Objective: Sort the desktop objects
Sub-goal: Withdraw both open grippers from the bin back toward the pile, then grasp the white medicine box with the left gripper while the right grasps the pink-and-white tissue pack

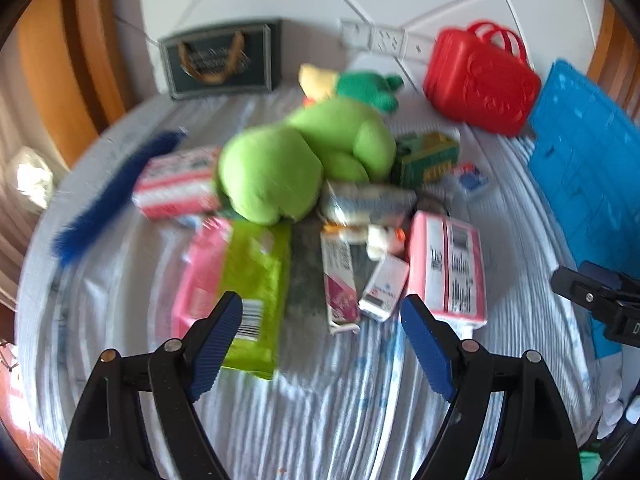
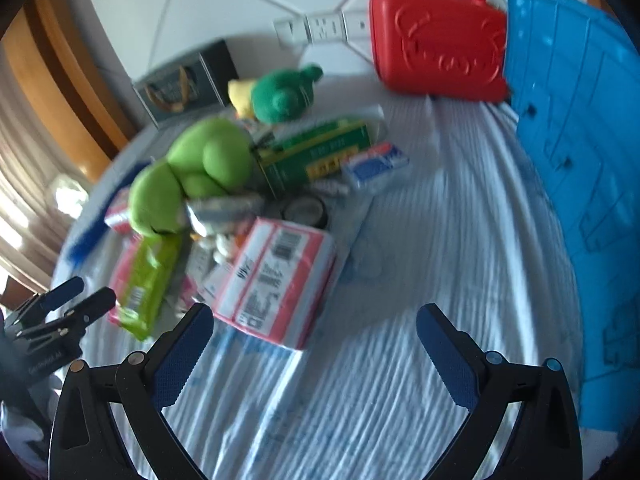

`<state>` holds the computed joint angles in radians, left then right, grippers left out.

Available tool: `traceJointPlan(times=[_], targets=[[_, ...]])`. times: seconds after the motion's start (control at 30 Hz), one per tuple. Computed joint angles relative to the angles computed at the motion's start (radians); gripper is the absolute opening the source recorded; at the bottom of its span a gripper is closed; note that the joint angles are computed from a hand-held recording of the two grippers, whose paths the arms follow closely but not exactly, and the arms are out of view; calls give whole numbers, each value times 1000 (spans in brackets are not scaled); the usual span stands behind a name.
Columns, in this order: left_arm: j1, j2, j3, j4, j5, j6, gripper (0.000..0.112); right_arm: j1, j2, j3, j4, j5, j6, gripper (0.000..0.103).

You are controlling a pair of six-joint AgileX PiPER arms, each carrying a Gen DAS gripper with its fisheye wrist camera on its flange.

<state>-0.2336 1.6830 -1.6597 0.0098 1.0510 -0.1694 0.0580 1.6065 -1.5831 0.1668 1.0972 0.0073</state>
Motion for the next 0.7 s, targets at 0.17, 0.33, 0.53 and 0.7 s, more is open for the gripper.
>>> traceJointPlan(times=[0.17,0.33,0.53,0.7], targets=[[-11,86,10,-83,-52,81,81,19,65,-19,-36,11,38,103],[-45,202,-62,-82,-63,138,68,39,103,-35,-72,8,75,99],[-62,333,-188,-116,-18,192,59,23,143,-58,-76,32,86,99],[-75,401,-274,-176,15,221,40,44,202,-104,-97,20,143,99]])
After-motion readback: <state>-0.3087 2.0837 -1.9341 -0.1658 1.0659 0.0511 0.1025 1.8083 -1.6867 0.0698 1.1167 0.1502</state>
